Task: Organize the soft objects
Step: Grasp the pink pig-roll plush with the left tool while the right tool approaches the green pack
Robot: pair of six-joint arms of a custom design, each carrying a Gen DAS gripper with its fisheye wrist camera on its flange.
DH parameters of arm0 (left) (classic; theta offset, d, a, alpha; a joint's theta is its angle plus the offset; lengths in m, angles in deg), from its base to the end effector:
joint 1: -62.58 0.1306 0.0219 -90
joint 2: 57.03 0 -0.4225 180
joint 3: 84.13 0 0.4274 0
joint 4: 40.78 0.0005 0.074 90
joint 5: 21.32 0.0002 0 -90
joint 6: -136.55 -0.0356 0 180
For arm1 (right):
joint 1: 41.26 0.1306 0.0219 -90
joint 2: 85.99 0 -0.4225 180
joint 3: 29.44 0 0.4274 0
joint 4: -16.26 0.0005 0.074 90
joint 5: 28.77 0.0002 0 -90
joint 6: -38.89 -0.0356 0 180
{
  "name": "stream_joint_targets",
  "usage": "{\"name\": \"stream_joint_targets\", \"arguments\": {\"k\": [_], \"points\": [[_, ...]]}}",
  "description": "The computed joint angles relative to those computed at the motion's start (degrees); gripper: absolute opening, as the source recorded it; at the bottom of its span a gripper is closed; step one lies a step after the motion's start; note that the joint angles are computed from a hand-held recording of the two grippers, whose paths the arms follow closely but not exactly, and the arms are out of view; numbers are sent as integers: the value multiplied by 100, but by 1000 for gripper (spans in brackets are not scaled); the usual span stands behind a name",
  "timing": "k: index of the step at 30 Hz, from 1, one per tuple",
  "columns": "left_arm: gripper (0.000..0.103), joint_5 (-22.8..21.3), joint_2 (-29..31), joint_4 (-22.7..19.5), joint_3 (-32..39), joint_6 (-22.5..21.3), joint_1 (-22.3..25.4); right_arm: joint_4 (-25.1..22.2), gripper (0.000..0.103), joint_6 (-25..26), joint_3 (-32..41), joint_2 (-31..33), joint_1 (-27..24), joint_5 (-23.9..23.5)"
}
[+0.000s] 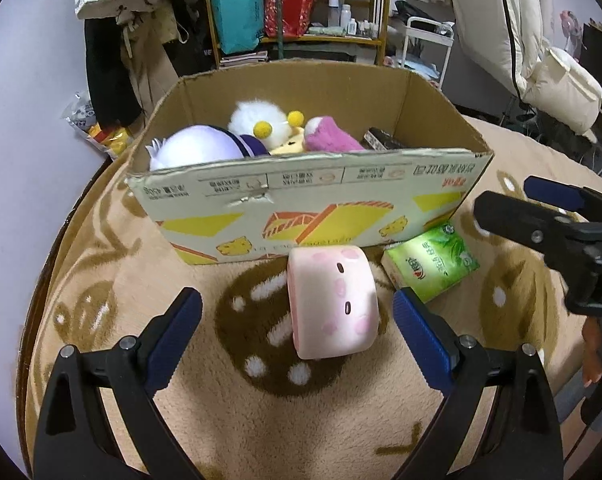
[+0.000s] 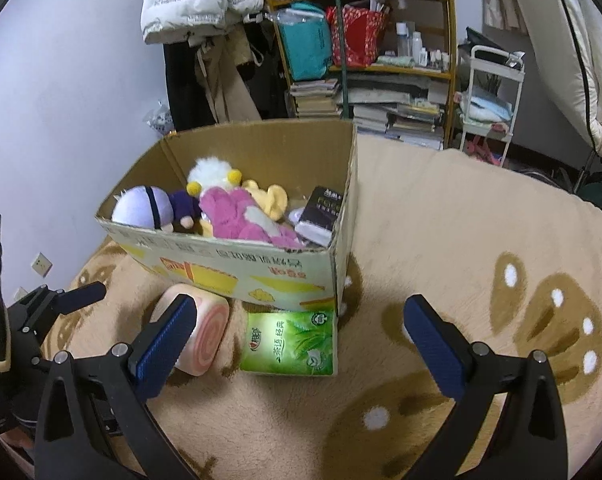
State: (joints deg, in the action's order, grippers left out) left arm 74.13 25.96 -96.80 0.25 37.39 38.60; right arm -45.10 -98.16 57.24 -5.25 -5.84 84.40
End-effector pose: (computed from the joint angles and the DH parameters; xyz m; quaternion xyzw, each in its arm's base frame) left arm 0.4194 -0.1908 0.4710 0.2852 0.9080 -0.0841 0.2951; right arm 0.3665 0.2429 0.5038 0.1541 0.9245 0.0477 0.3453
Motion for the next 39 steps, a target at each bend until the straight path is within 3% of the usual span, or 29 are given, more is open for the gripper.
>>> {"name": "stream_joint_targets", "arguments": {"k": [8,29,39], "points": [[95,110,102,-118,-8,-109,-31,34,103,-147,-69,138,-118,-350],[95,-255,463,-278,-27,-127,-130,148,103,-499,-357,422,-431,-1471],[94,-372,519,-258,-48,-232,-138,-105,103,-208,-112,753,-287,-1401]]}}
